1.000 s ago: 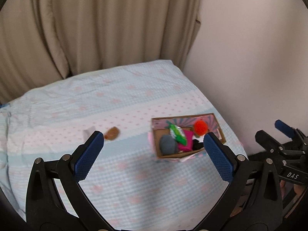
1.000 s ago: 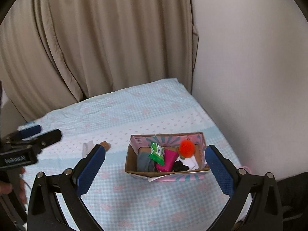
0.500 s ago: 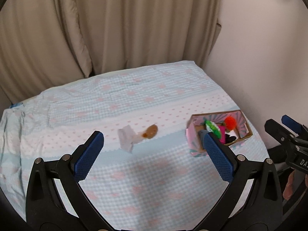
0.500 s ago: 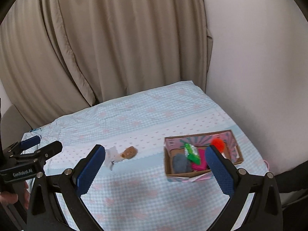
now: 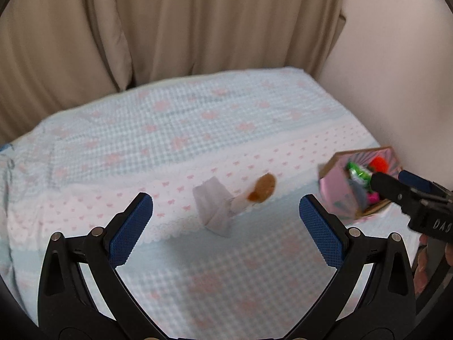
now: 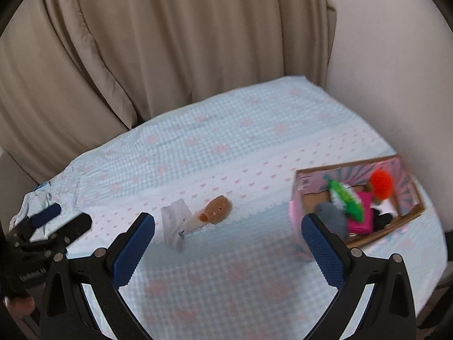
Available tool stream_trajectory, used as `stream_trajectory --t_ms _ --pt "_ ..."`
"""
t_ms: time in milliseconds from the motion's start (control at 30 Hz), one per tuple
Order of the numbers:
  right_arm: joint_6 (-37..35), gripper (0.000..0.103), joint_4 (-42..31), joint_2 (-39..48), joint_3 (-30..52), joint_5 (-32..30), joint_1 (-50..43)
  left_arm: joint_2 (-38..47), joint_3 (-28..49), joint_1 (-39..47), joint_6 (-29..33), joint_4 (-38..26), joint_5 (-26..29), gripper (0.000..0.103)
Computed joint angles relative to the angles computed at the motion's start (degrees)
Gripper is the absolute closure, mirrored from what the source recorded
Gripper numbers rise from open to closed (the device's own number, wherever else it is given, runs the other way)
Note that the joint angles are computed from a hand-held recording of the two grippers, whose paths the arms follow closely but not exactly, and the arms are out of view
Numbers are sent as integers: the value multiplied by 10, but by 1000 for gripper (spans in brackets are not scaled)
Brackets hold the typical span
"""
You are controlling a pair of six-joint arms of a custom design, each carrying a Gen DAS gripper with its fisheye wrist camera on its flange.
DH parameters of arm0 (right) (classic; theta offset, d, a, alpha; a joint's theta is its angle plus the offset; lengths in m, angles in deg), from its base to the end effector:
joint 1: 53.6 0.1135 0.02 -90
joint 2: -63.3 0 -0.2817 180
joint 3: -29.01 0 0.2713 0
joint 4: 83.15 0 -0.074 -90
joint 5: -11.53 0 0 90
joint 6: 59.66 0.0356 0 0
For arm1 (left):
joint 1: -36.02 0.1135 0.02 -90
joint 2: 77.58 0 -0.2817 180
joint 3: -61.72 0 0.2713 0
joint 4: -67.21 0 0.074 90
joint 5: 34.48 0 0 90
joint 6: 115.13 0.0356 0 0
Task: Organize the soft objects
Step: 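Withdraw both tools from the box toward the bear and grey cloth, then grasp the grey cloth with the left tool while the right tool grasps the brown bear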
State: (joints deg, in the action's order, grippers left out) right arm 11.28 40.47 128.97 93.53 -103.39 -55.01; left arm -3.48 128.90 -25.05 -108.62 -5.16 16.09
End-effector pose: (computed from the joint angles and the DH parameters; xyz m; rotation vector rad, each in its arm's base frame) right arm 0.2325 0.0093 0.2751 -0.5386 2.4280 0.4113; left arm 0.1315 -0.1912 0.2520 -0.5529 2.3694 0.0481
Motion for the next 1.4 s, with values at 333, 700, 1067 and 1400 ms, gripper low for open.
stream_trajectory --t_ms 333,700,1067,1400 --pt "135 0 280 202 -87 87 141 40 -276 177 215 462 126 0" --pt "166 0 445 419 -61 120 189 325 -280 235 361 757 187 1" --pt "184 34 484 534 -4 94 205 411 -226 241 423 772 163 11" --pt "221 62 494 516 -13 66 200 393 -212 223 464 750 165 81"
